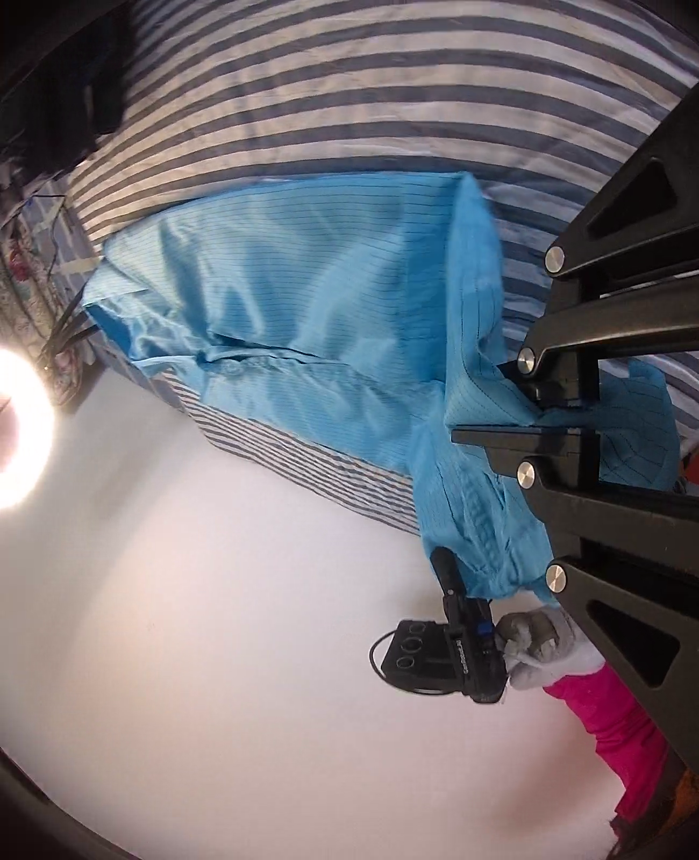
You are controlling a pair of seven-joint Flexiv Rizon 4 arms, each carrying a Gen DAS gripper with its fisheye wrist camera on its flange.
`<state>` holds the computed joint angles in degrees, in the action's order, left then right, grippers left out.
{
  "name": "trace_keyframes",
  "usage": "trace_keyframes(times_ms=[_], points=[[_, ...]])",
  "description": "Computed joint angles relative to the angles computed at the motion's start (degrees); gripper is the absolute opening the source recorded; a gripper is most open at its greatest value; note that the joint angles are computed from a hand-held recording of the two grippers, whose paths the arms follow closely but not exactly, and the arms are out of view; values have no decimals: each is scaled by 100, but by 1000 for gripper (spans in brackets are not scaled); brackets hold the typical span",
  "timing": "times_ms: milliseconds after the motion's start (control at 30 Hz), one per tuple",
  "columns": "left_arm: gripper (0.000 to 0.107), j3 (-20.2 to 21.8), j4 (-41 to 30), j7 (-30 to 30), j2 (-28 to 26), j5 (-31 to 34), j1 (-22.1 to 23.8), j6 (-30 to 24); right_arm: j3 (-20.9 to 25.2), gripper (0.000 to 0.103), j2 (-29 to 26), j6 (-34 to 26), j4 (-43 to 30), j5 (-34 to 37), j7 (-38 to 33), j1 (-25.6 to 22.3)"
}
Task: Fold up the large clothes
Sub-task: 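Grasp the coat hem with the left gripper while the right gripper grasps it too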
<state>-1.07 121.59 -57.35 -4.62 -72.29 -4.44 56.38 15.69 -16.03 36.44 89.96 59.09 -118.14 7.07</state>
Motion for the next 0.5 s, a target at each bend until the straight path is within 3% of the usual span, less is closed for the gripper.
trace_keyframes(times_ms=[500], points=[[1,-213,-1163,-548,-1278,974,660,91,-27,1,-1336,808,-1342,-2166,1262,534]])
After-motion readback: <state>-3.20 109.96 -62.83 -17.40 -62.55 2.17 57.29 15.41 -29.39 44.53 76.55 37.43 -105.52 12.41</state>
